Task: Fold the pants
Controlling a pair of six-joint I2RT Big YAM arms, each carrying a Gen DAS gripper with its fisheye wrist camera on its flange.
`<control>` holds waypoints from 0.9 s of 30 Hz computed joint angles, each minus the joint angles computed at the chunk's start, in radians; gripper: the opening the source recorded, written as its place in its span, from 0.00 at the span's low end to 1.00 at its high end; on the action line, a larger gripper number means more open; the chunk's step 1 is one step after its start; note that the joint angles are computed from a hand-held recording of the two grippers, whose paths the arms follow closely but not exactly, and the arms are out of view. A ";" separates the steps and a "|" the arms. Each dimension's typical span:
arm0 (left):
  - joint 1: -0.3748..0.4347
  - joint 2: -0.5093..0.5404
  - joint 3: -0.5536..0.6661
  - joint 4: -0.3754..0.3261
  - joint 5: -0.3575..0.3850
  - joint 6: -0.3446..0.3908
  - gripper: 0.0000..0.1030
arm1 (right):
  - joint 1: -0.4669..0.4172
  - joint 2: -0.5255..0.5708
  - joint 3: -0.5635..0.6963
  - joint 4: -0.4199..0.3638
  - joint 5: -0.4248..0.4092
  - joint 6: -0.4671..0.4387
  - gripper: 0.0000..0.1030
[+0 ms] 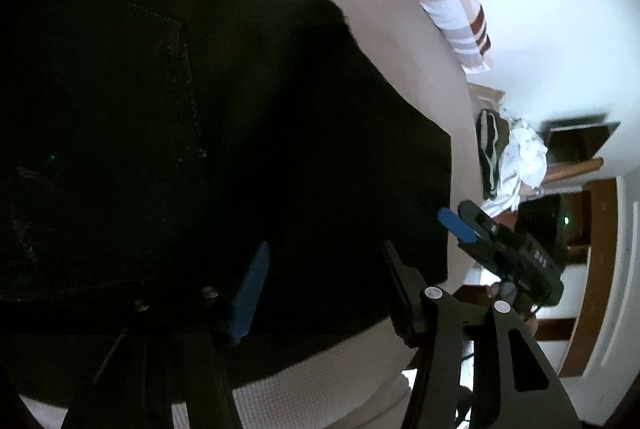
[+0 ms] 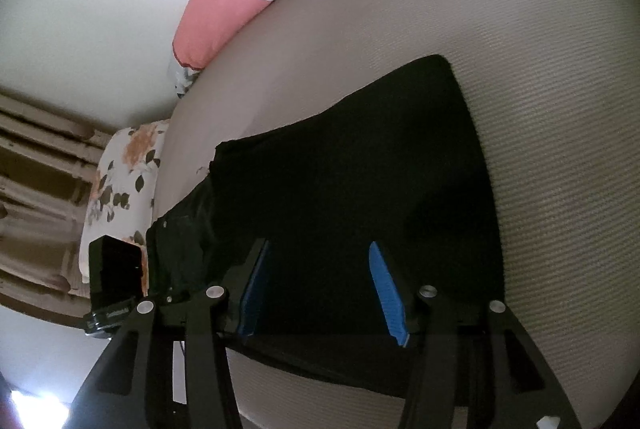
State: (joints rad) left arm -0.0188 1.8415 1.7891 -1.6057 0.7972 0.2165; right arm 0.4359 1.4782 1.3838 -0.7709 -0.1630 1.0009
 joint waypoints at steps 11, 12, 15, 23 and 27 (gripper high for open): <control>-0.003 0.025 0.020 0.013 0.025 0.003 0.53 | -0.014 -0.023 -0.052 0.052 -0.016 0.039 0.48; -0.009 0.029 0.023 0.017 0.027 0.002 0.53 | -0.015 -0.023 -0.054 0.055 -0.017 0.040 0.48; -0.035 0.040 0.042 0.038 0.022 -0.005 0.40 | -0.014 -0.018 -0.052 0.053 -0.015 0.036 0.48; -0.073 -0.016 -0.036 0.197 -0.018 -0.079 0.05 | -0.010 -0.011 -0.033 0.011 0.024 -0.001 0.48; -0.073 -0.078 -0.089 0.289 -0.032 -0.103 0.05 | -0.007 -0.007 -0.018 -0.015 0.036 -0.030 0.48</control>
